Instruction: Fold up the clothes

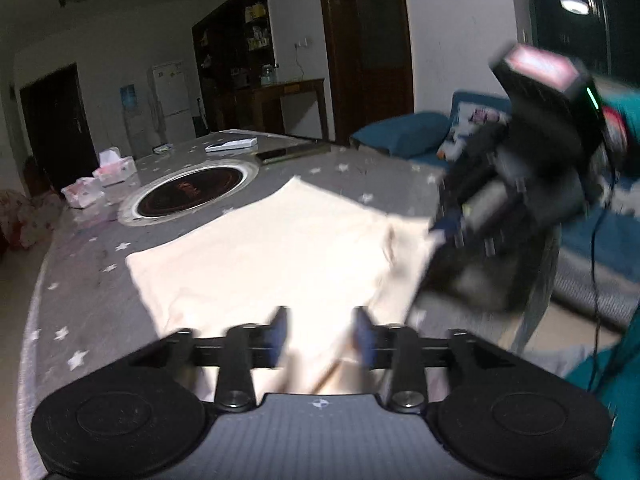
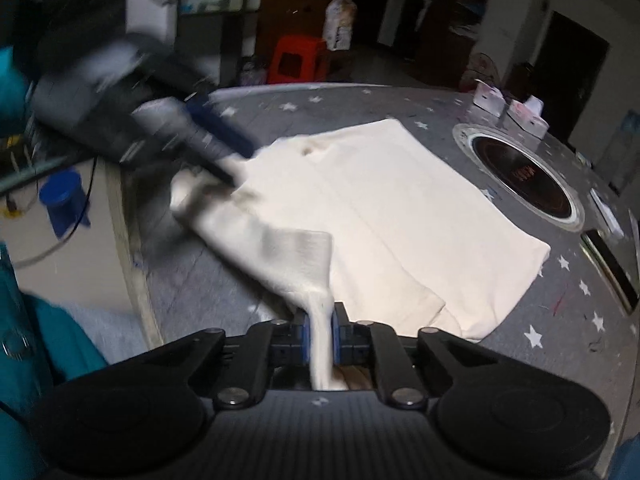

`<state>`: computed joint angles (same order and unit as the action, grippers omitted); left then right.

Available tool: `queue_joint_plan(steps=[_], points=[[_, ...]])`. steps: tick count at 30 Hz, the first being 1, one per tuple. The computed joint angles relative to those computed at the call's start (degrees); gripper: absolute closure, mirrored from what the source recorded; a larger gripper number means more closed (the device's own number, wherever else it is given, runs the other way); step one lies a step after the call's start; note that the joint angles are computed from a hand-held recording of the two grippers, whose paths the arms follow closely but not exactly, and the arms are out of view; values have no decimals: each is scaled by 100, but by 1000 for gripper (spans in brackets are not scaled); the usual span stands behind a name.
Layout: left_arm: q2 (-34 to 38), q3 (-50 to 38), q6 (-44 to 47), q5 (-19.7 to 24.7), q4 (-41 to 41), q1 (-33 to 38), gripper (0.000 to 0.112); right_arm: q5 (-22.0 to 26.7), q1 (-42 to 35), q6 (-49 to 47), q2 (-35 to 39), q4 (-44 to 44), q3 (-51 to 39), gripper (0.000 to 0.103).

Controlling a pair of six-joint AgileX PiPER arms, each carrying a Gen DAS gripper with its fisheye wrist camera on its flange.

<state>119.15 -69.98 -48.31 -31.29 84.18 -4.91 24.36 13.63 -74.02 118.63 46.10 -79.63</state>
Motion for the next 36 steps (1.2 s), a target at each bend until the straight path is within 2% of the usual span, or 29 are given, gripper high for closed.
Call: queue_joint_plan(steps=[5,11,16,20,23,25,26,28,30,33,36], points=[[2,387,1230,223,-617,14,56,250,-104,239,128,0,-344,95],[-35,406,1077,-245,-132,226,54,276,-124,555,181,-44,-547,95],[-99,507,955,-284,-19,352,50,214,-122,687,213,-45,-600,95],[-100,702,1637,-16,-461,252,47,339,-178,856,274,-5,-731,95],[18,794,2687,91,-1366,87,47,411,-202,983,311,4,-830,95],[115,670,2686,112,-1441,48,48,382,-196,1064,322,-20,-856,95],[162,598,2643,127,-1438,31,51,355,-189,1070,313,-11,-839,95],[258,403,2293,183,-1243,16,83,261,-174,994,277,63,-747,96],[329,201,1708,211,-901,40,94,145,-153,878,236,132,-630,98],[270,159,1125,-3,-615,173,100,62,-153,560,124,363,-430,99],[54,312,678,-227,-329,296,101,104,-193,84,-97,684,-142,99]])
